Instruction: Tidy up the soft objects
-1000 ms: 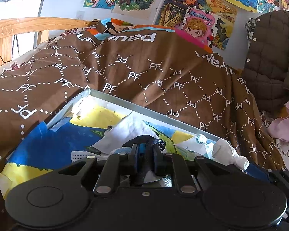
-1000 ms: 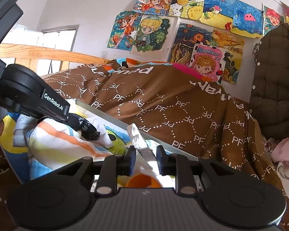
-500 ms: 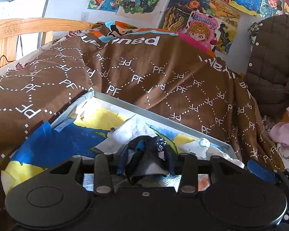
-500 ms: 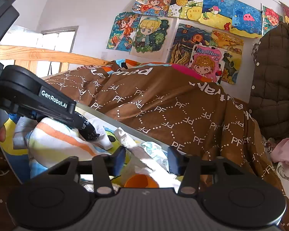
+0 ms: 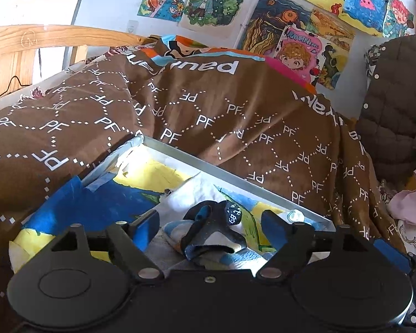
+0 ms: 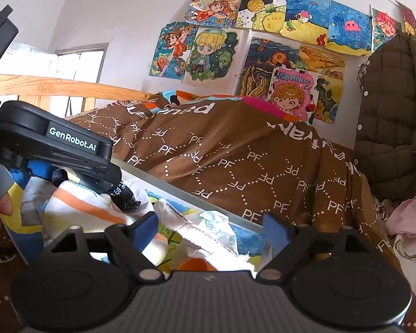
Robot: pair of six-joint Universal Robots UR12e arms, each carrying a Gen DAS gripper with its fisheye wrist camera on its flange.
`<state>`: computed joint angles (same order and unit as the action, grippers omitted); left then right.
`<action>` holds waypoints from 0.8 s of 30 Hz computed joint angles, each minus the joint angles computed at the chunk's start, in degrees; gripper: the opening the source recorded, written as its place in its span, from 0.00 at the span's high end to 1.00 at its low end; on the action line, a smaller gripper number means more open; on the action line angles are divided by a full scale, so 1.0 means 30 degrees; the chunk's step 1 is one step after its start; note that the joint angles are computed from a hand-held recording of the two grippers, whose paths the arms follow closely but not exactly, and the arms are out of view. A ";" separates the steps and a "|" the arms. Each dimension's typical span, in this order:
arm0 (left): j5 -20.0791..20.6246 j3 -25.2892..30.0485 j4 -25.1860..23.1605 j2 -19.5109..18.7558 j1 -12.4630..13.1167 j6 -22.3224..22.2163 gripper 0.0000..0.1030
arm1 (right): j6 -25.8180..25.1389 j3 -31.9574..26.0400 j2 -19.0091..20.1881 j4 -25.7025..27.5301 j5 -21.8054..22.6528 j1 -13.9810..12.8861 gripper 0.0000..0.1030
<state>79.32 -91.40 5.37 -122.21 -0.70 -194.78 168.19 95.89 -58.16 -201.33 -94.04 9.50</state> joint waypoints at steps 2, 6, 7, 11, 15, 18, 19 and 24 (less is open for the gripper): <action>-0.0002 -0.0021 0.0021 0.0043 0.0005 0.0001 0.17 | -0.0019 0.0014 -0.0051 0.0015 -0.0004 0.0004 0.11; 0.0154 -0.0133 0.0196 0.0144 -0.0014 -0.0119 0.09 | 0.0007 0.0102 -0.0176 -0.0094 0.0016 -0.0021 0.06; 0.0202 -0.0155 0.0225 0.0174 -0.0022 -0.0187 0.08 | 0.0076 0.0135 -0.0228 -0.0081 0.0071 -0.0039 0.04; 0.0373 -0.0230 0.0275 0.0327 -0.0043 -0.0344 0.02 | 0.0437 0.0184 -0.0405 0.0035 0.0189 -0.0140 0.01; 0.0564 -0.0351 0.0541 0.0489 -0.0049 -0.0501 0.01 | 0.0757 0.0302 -0.0638 0.0157 0.0100 -0.0175 0.01; 0.0950 -0.0462 0.0505 0.0664 -0.0096 -0.0394 0.01 | 0.1088 0.0424 -0.0953 0.0571 0.0114 -0.0214 0.00; 0.1085 -0.0527 0.0494 0.0730 -0.0110 -0.0369 0.01 | 0.1180 0.0460 -0.1065 0.0684 0.0094 -0.0217 0.00; 0.1981 -0.1063 0.0152 0.1271 -0.0146 -0.0533 0.01 | 0.1293 0.0785 -0.1729 0.1142 0.0032 -0.0206 0.00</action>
<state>85.26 -94.59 5.82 -118.40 -1.13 -196.38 172.07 98.24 -63.35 -197.91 -93.95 8.88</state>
